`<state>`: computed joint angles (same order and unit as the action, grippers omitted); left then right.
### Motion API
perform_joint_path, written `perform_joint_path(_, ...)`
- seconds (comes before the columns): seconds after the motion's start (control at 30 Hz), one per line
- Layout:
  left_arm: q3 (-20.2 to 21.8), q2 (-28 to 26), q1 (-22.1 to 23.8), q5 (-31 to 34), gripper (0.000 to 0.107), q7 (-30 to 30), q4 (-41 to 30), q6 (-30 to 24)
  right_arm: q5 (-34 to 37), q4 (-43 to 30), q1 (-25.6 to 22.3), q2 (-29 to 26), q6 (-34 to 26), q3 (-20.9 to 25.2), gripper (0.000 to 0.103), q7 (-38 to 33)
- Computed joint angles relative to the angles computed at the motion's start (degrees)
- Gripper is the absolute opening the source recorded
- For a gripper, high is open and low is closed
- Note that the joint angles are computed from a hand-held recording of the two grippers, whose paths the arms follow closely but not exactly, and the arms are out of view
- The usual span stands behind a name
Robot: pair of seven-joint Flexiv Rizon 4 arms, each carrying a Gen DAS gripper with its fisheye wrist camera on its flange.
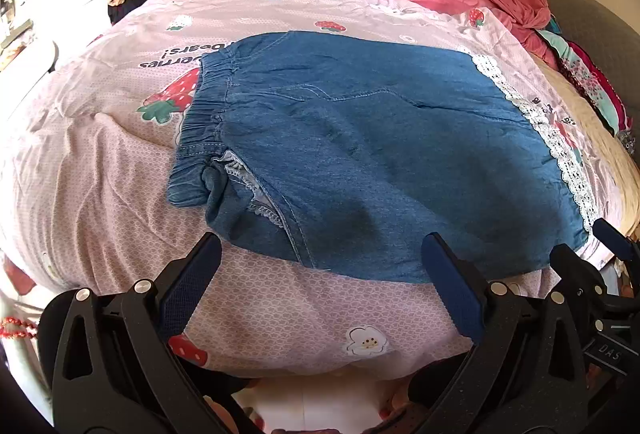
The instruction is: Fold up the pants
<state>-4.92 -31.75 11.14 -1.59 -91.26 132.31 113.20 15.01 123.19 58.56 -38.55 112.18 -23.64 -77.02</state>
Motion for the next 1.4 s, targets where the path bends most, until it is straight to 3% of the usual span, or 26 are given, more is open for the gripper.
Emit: perform_joint_path(1.4,0.44,0.40,-0.32,0.18,0.094,-0.35,0.13,0.80,0.47,0.14,1.34,-0.14,-0.22,-1.40,0.099,0.16)
